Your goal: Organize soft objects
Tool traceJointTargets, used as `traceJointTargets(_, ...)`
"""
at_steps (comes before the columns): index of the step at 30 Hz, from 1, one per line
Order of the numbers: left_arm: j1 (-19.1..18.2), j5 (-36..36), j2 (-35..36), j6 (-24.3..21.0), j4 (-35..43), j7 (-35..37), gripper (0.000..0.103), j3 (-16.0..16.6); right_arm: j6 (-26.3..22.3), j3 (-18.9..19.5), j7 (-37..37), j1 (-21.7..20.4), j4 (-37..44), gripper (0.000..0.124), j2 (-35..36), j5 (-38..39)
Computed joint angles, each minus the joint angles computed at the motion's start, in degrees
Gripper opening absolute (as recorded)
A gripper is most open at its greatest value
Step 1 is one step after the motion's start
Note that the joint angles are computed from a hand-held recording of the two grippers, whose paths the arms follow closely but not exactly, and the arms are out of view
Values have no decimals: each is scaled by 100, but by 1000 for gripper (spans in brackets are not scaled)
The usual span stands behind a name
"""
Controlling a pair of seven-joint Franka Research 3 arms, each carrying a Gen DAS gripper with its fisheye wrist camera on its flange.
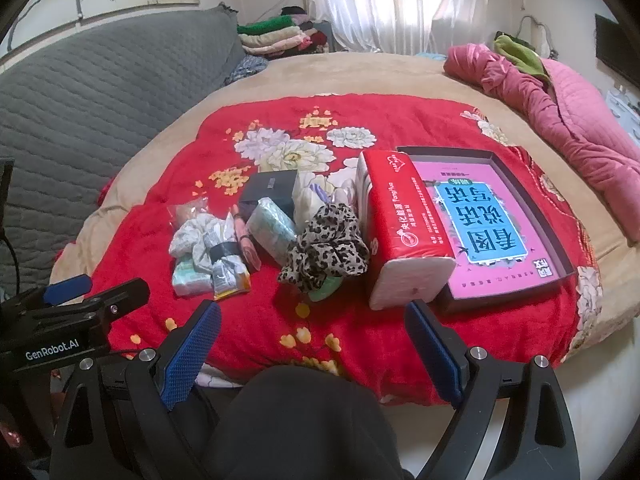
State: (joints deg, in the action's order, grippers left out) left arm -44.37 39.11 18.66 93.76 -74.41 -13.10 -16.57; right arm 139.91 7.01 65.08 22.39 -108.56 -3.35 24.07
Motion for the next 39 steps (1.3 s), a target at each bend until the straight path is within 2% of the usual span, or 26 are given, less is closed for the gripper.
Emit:
traceJointTargets(4,131,-130,-135,198,-282,-25,101,-4,-39,20,13,19,154,93,170,-1)
traceJointTargets(12,799,-690,-830,1278,-1536,-271,101,-96,-104,80,74,87,637,93,653,-168)
traceJointTargets(19,1206,-1031,-946,1574,-1953,-47,100,-106,-337,92,306,124,1097,93,1128,-340)
traceJointTargets(22,1389,-1113,-1071,1908,-2241,-1,97,-67,-373,99,379,149,1213,93,1266,-421)
traceJointTargets(25,1578,-1163,-1259,2416,-2638,-67,89,-33,-402,110,396,145,1298,93,1354,-377)
traceJointTargets(28,1755,-1259,-1371,2973,-2966,5,73,-19,-454,102,471,143,1360,93,1425,-374)
traceJointTargets(31,1839,-1268,-1302,3035,-2959,123,68,-15,-504,76,633,157,1403,93,1500,-468)
traceJointTargets(33,1887,-1231,-1326,3278,-3068,153,51,-2,-501,54,767,187,1446,93,1561,-614)
traceJointTargets(35,1930,-1200,-1347,3474,-3159,151,43,12,-521,56,814,195,1509,93,1625,-675)
traceJointTargets(37,1966,-1196,-1371,3652,-3251,149,41,18,-481,38,936,235,1582,93,1719,-811)
traceJointTargets(39,1993,-1191,-1398,3780,-3337,128,32,20,-446,30,1021,267,1649,92,1802,-925)
